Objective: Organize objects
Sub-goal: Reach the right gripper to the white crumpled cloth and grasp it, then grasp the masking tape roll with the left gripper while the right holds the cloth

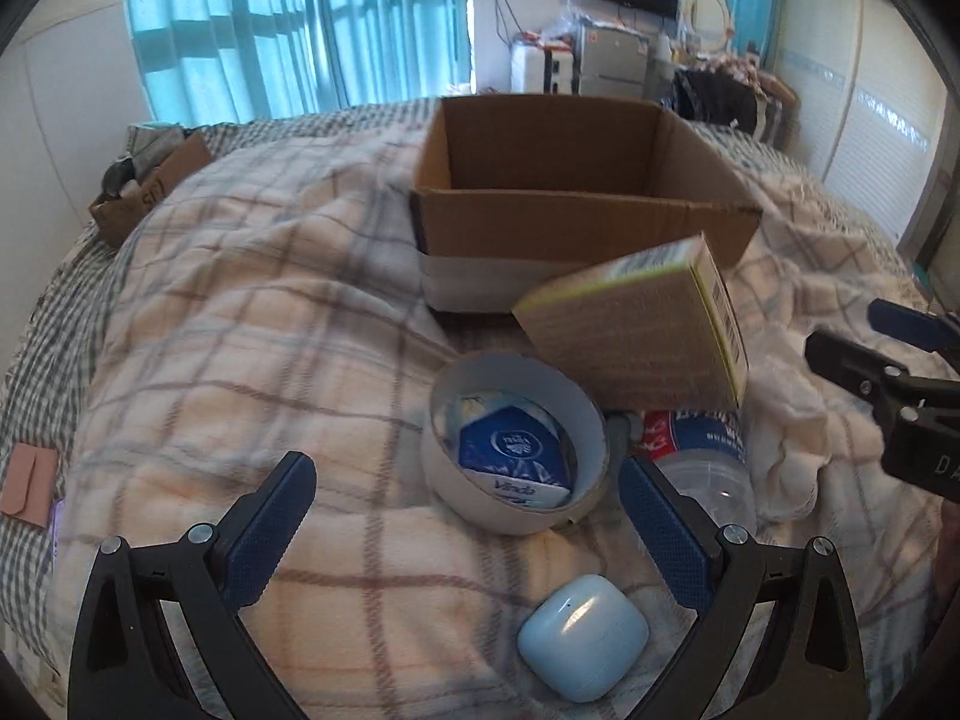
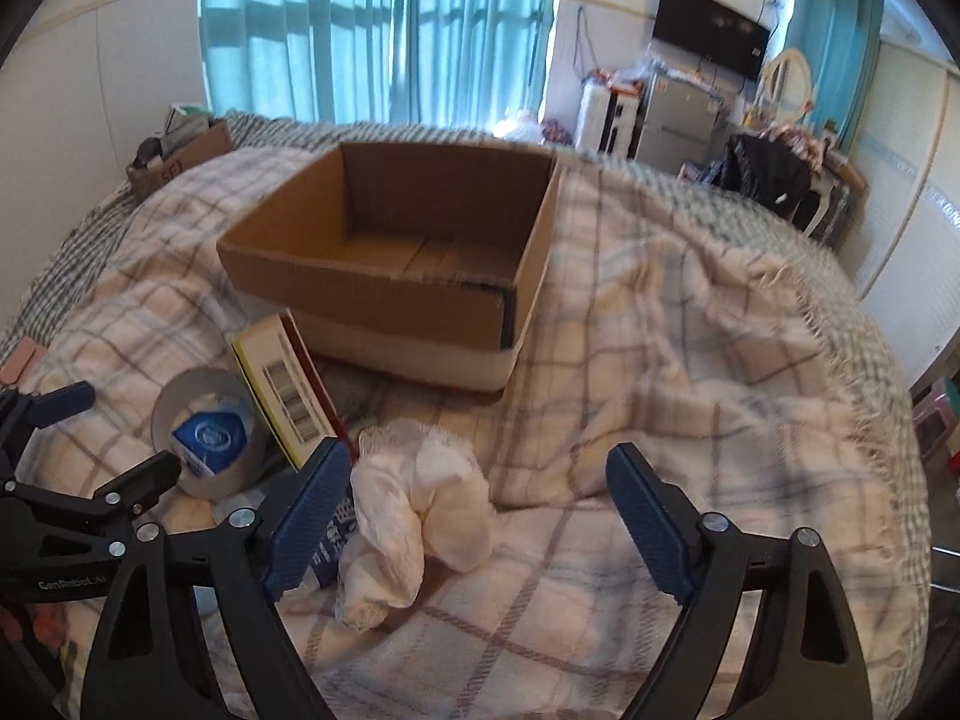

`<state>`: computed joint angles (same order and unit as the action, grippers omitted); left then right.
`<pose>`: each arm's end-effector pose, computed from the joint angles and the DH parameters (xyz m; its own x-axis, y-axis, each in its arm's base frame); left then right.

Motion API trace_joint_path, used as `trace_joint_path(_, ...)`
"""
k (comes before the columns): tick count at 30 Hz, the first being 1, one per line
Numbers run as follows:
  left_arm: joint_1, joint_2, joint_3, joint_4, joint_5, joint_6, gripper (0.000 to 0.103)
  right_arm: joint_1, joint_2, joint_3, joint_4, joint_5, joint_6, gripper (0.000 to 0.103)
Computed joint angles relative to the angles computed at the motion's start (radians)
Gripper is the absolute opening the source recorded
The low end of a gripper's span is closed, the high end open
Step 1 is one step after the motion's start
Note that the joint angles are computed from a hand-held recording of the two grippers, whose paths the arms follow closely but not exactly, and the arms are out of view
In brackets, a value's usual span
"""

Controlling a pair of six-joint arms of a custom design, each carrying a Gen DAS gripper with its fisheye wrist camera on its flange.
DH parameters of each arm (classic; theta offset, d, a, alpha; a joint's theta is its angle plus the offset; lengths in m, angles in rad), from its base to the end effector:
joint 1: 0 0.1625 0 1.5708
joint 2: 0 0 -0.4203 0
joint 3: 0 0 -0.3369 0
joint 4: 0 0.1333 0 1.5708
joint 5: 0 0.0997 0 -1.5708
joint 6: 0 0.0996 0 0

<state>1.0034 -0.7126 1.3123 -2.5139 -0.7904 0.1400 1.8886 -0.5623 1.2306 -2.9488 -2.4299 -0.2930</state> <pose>-0.2121 -0.7113 0.2141 -0.6489 0.2912 -0.7030 0.6025 0.7609 -0.2410 0.2856 -0.6830 0.1934 -0.6731 0.0452 0.7381 -0.4507 0.7663 -0.4579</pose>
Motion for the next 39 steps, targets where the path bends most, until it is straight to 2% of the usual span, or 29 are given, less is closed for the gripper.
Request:
trace_joint_path(5,0.008,0.030,-0.037,0.068,-0.024,-0.018,0.103,-0.031,-0.010,0.009,0.107,0.059,0.060,0.077)
trace_joint_path(8,0.017,0.049,-0.075,0.117,-0.031,-0.055,0.103,-0.046,-0.011,0.005,0.169,0.087,0.095,0.067)
trace_joint_path(11,0.027,0.053,-0.089,0.140,-0.042,-0.078,0.103,-0.052,-0.003,-0.010,0.230,0.092,0.114,0.048)
trace_joint_path(12,0.030,0.057,-0.097,0.159,-0.032,-0.094,0.103,-0.052,-0.001,-0.015,0.253,0.093,0.121,0.038)
trace_joint_path(13,0.035,0.056,-0.102,0.180,-0.038,-0.110,0.103,-0.052,0.002,-0.018,0.258,0.087,0.120,0.031)
trace_joint_path(15,0.037,0.055,-0.100,0.172,-0.046,-0.104,0.103,-0.046,0.004,-0.014,0.239,0.078,0.106,0.025)
trace_joint_path(18,0.036,0.050,-0.080,0.149,-0.048,-0.085,0.099,-0.037,0.004,-0.001,0.188,0.063,0.082,0.022)
trace_joint_path(21,0.039,0.044,-0.076,0.164,-0.076,-0.072,0.081,-0.025,0.005,0.002,0.154,0.038,0.069,0.019)
trace_joint_path(26,0.039,0.018,-0.038,0.123,-0.109,-0.070,0.080,0.002,-0.007,0.030,0.073,0.003,0.037,0.018)
trace_joint_path(34,0.001,-0.077,0.068,-0.033,-0.148,-0.020,0.079,0.055,-0.030,0.069,-0.040,-0.024,-0.023,0.018)
trace_joint_path(35,-0.003,-0.086,0.074,-0.045,-0.153,-0.015,0.070,0.062,-0.032,0.071,-0.054,-0.024,-0.031,0.018)
trace_joint_path(36,-0.002,-0.090,0.070,-0.046,-0.162,-0.010,0.050,0.069,-0.036,0.076,-0.071,-0.023,-0.041,0.018)
trace_joint_path(37,-0.001,-0.091,0.059,-0.027,-0.168,-0.014,0.024,0.075,-0.039,0.080,-0.087,-0.022,-0.050,0.018)
trace_joint_path(39,0.001,-0.091,0.039,0.010,-0.165,-0.038,0.024,0.089,-0.046,0.088,-0.116,-0.022,-0.068,0.018)
